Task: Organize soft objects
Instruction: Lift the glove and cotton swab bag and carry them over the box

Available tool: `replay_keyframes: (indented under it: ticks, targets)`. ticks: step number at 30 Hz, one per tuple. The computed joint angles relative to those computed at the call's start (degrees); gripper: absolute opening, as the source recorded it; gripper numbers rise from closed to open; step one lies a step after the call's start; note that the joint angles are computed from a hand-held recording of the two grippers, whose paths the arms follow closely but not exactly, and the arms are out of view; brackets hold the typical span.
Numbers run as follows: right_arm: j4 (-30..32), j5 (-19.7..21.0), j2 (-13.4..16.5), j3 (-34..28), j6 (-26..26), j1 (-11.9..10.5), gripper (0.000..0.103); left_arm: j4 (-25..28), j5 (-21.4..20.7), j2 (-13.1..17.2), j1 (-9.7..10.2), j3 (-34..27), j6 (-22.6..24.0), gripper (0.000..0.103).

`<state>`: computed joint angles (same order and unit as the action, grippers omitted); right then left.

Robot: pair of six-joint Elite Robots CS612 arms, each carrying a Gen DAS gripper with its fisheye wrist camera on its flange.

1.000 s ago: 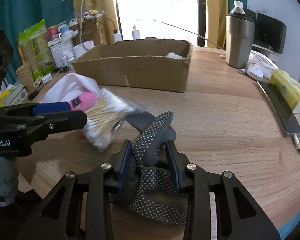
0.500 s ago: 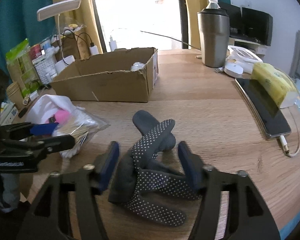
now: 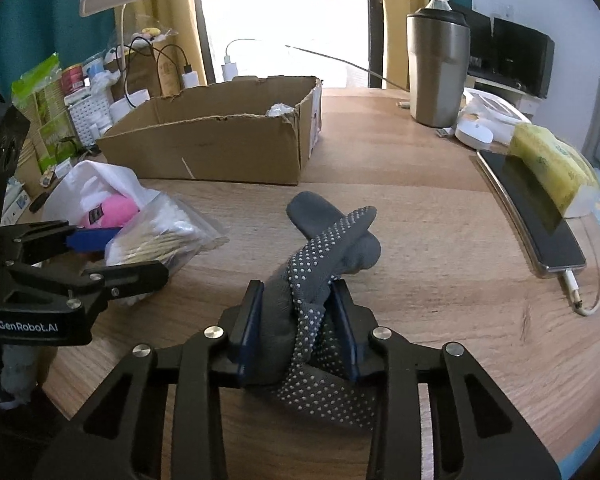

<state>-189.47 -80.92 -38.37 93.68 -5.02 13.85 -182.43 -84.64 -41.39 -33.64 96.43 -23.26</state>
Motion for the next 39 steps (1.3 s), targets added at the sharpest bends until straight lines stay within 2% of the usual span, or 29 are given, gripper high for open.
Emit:
replay_keyframes:
  ticks: [6,8,14,28,39]
  targets:
    - [-0.18,0.34,-0.02,-0.21,-0.07,0.04,0.033,-0.8,-0.78,0.2,0.07,-0.05,1.27,0.068]
    - [-0.32,0.34,-0.09,-0.32,0.04,0.04,0.033,-0.98,-2.02,0.18,0.32,-0.08,1.48,0.06]
    - [-1.31,0.23,-0.36,-0.73,0.19,0.1,0.033,-2.65,-4.54,-0.03,0.74,0.28,1.96,0.053]
    - [-3.54,-0.94,-1.61,-1.16,-0.57,0.85,0.033,-9.2,-5.99,-1.64,1.46,2.4,2.45,0.052]
    - [-4.03,-1.61,-2.29,-2.15,-1.94,1.89,0.033,-12.66,-4.99,-3.02,2.2,3.89,2.74,0.052]
